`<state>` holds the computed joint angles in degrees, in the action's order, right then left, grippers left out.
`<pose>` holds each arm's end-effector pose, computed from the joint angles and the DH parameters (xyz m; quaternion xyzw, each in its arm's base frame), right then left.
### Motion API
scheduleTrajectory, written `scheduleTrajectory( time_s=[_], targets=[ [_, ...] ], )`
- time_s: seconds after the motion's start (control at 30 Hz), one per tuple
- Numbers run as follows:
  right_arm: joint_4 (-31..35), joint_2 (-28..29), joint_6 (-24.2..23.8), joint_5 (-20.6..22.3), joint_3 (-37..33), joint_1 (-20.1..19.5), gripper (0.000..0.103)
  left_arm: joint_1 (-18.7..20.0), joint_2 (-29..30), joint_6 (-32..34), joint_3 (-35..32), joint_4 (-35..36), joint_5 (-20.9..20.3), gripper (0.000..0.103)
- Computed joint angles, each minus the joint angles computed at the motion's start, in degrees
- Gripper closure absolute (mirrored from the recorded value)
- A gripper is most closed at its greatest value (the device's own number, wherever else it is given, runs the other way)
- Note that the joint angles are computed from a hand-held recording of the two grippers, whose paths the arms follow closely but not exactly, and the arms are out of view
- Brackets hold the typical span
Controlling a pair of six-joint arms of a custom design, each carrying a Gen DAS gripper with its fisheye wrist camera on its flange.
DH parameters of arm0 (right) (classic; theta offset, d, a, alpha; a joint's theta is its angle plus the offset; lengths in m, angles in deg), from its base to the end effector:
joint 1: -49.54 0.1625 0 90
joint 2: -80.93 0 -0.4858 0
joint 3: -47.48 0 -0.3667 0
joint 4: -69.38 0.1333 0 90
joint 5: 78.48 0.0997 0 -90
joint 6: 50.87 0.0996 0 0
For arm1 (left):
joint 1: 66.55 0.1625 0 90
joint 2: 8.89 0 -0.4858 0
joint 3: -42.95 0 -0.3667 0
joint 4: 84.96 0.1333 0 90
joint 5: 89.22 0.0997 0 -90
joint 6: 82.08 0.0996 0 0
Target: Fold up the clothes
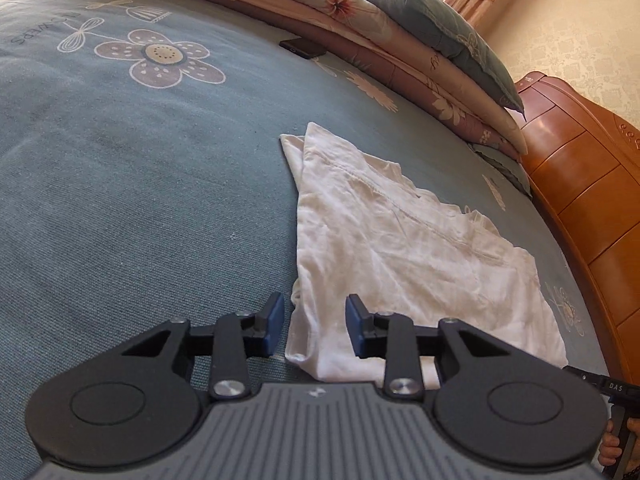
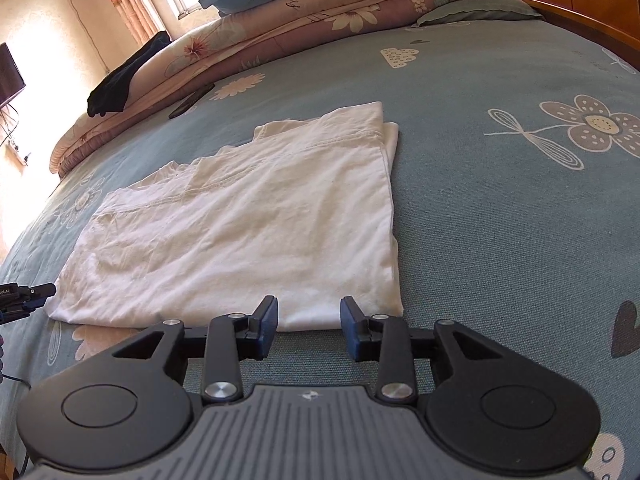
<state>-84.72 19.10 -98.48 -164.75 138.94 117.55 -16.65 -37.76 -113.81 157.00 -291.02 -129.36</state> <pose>-0.1275 -0.6889 0.3840 0.2211 -0.9287 0.2609 0.1435 -0.2100 -0.5745 0.0277 -0.0481 0.8800 -0.4339 0.1874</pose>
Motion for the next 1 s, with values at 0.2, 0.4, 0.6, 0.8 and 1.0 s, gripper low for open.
scheduleTrajectory(
  time_s=[0.2,0.4,0.6,0.8,1.0],
  targets=[
    [-0.29,0.00,-0.27,-1.10,0.38,0.42,0.064,-3.15,2.47,11.01,-0.45,0.86,6.55,0.072],
    [-1.10,-0.11,-1.41,-3.10,1.47,1.69,0.062,-4.91,4.87,28.85,-1.31,-2.51,6.89,0.068],
    [-2.67,-0.10,-2.89,-5.09,3.04,3.25,0.057,-3.24,2.44,30.28,0.33,-1.25,2.36,0.059],
    [-2.93,0.27,-3.40,-6.24,3.94,4.49,0.057,0.28,-1.78,26.48,2.53,-0.14,-7.92,0.063],
    [-3.23,0.80,-3.40,-7.18,4.50,5.07,0.057,4.58,-5.30,14.86,3.05,2.14,-15.64,0.102]
  ],
)
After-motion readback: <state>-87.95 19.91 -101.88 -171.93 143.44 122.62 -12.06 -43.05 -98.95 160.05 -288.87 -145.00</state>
